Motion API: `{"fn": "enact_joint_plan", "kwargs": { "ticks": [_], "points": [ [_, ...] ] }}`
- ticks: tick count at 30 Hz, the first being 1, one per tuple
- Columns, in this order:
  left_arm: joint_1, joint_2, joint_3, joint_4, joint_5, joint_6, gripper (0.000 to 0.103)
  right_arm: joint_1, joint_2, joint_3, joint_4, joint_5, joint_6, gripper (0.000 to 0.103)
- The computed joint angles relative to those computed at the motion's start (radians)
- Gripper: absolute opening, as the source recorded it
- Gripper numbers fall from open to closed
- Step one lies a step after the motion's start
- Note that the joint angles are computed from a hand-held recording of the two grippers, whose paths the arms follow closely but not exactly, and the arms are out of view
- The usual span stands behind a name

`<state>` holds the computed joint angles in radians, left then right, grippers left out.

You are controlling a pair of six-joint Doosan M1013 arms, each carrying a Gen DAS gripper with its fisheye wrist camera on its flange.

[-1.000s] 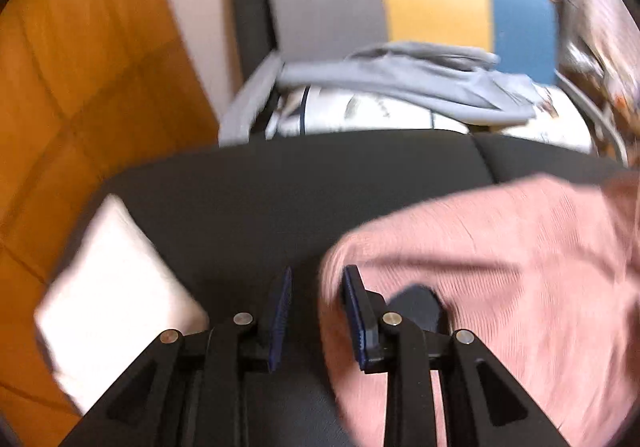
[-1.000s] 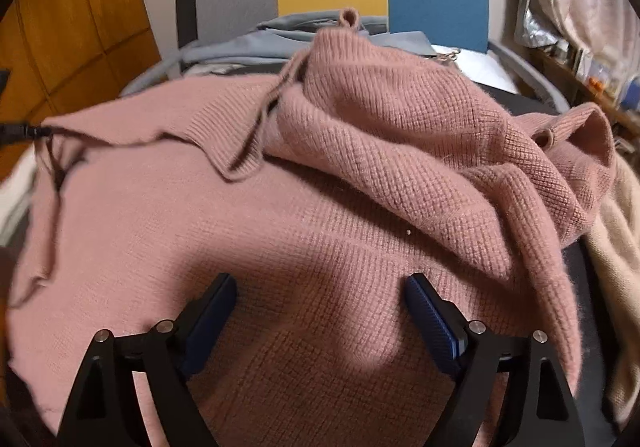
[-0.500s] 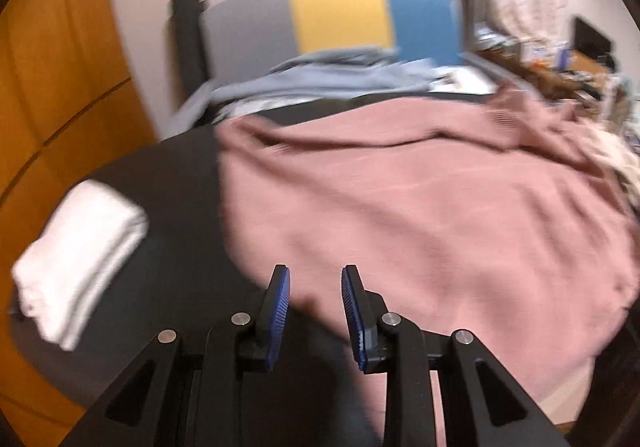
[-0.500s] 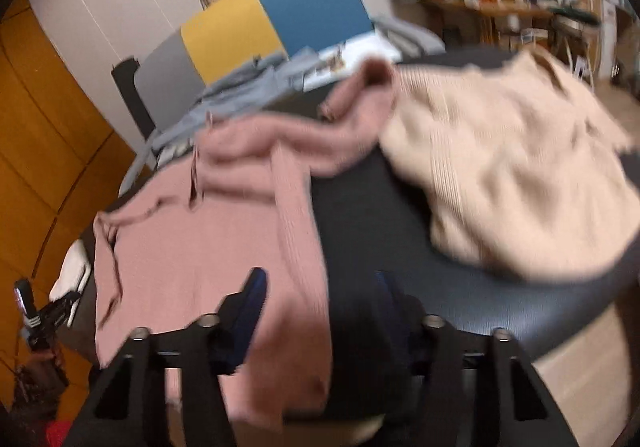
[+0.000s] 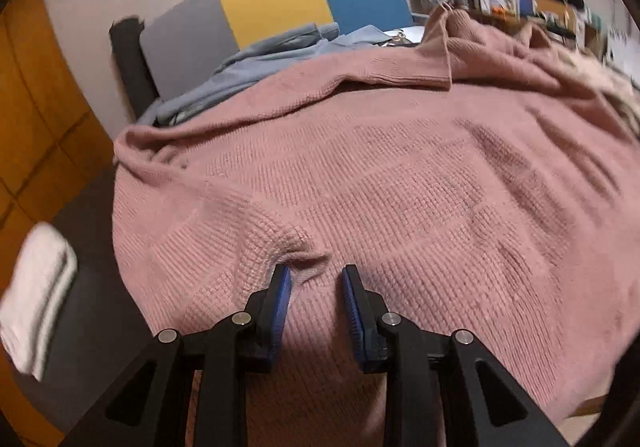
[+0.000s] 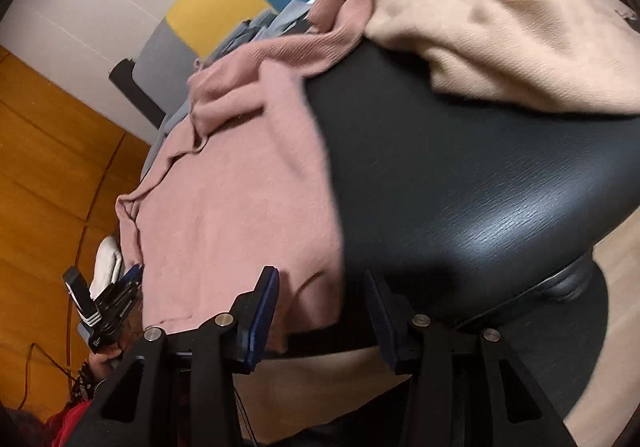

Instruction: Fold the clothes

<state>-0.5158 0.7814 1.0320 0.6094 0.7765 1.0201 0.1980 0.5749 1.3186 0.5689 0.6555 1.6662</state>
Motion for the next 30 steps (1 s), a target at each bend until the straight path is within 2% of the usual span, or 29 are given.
{"fn": "enact_joint_plan", "kwargs": {
  "ticks": [4,8,9,10,11,15,16,17,18,20,22,24,25,26,27,30],
  "points": [
    [-0.003,0.016,-0.018,0.054,0.01,-0.038,0.027,-0.006,0.014,-0.015,0.072,0.028,-0.14,0.048],
    [-0.004,0.005,0.004,0.078,-0.002,-0.08,0.027,-0.023,0.055,-0.042,0.415,0.093,-0.401,0.049],
    [-0.005,-0.002,0.019,0.088,-0.011,-0.092,0.027,-0.022,0.067,-0.055,0.449,0.117,-0.436,0.05],
    [-0.006,-0.006,0.028,0.097,-0.018,-0.101,0.027,-0.018,0.083,-0.076,0.447,0.155,-0.45,0.056],
    [-0.006,-0.01,0.037,0.106,-0.025,-0.11,0.027,-0.017,0.086,-0.078,0.444,0.178,-0.464,0.058],
    [-0.004,-0.01,0.046,0.123,-0.047,-0.142,0.027,-0.016,0.094,-0.089,0.475,0.282,-0.555,0.059],
    [-0.004,-0.009,0.046,0.13,-0.048,-0.148,0.027,-0.016,0.096,-0.092,0.476,0.308,-0.56,0.045],
    [-0.005,-0.011,0.049,0.137,-0.048,-0.153,0.027,-0.017,0.09,-0.084,0.491,0.304,-0.574,0.027],
    [-0.006,-0.011,0.048,0.139,-0.049,-0.154,0.027,-0.019,0.083,-0.075,0.51,0.297,-0.59,0.024],
    [-0.006,-0.015,0.056,0.141,-0.054,-0.161,0.027,-0.029,0.059,-0.039,0.643,0.229,-0.665,0.02],
    [-0.005,-0.015,0.056,0.139,-0.059,-0.161,0.027,-0.03,0.035,-0.02,0.669,0.135,-0.684,0.021],
    [-0.004,-0.017,0.059,0.141,-0.064,-0.162,0.027,-0.022,0.02,-0.021,0.552,0.061,-0.623,0.027],
    [-0.003,-0.018,0.062,0.142,-0.068,-0.164,0.027,-0.014,0.016,-0.03,0.423,0.042,-0.545,0.05],
    [-0.003,-0.018,0.062,0.141,-0.07,-0.163,0.027,-0.011,0.02,-0.041,0.334,0.073,-0.476,0.069],
    [-0.002,-0.019,0.063,0.139,-0.073,-0.163,0.027,-0.008,0.025,-0.05,0.26,0.105,-0.422,0.07],
    [-0.001,-0.02,0.067,0.142,-0.079,-0.169,0.027,-0.006,-0.001,0.002,0.22,0.095,-0.433,0.07]
  ]
}}
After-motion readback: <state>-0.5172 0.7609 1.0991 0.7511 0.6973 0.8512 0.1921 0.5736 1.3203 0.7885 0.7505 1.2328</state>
